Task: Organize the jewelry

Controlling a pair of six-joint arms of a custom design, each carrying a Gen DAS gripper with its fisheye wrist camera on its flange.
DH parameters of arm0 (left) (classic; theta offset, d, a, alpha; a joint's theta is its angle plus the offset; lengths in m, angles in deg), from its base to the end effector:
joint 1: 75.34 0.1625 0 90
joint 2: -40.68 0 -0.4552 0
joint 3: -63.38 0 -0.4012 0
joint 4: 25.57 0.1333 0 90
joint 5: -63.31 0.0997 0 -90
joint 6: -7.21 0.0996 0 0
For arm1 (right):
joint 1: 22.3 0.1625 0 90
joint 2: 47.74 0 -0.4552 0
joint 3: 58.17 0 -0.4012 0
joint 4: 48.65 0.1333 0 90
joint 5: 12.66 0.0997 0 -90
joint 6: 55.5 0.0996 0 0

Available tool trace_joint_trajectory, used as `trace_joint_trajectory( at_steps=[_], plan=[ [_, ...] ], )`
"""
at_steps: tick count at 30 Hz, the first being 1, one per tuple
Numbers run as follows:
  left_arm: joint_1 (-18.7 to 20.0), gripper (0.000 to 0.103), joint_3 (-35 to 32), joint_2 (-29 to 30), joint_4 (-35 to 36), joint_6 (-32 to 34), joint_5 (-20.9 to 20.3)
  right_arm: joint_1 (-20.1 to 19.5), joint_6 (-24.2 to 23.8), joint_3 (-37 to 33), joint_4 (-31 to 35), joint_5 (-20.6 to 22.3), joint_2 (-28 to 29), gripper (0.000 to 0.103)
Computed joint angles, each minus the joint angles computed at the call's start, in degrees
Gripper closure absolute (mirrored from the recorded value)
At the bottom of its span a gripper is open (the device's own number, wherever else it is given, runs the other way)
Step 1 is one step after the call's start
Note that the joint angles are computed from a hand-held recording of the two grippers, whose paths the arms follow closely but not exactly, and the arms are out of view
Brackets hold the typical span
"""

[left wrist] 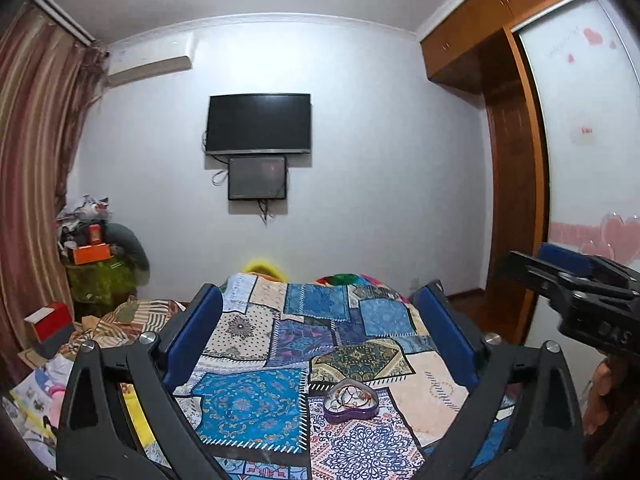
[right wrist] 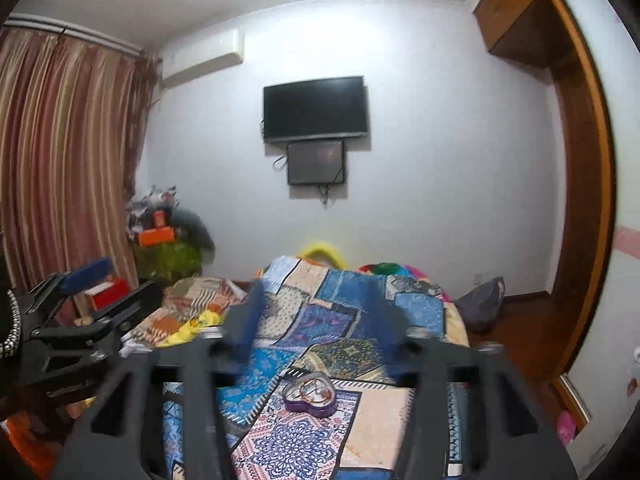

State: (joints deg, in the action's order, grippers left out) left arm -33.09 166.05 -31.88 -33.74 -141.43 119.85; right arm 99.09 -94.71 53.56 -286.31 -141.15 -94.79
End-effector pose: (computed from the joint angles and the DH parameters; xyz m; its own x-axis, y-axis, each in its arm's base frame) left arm -0.2608 -0.4912 0.2720 -0.6583 0.3644 -0.6586 0.7251 0.0721 -0.6849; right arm 0.3584 -0.4505 0.2224 -0.7268 0.0267 0.6864 -0.6751 0.1565 -0.7209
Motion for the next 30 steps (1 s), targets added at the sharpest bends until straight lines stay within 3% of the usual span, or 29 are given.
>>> trace_joint_trajectory(
  at_steps=[2,8,30],
  plan=[
    [0.00,0.004,0.20,-0.21,-0.17,-0.12,-0.25,0.56,-1.78,-0.37,-3.62,-0.60,0.91,0.020],
    [-0.04,0.002,0.56,-0.77,0.23,-1.65,-0.37,1.39,-4.18,-1.66,-4.27,-2.87,2.29,0.013],
    [1.35,0.002,-0.28,0.41,2.31,-3.77,-1.17,1.34,-1.66,1.35,-1.65,-4.63,0.72,0.012]
  ],
)
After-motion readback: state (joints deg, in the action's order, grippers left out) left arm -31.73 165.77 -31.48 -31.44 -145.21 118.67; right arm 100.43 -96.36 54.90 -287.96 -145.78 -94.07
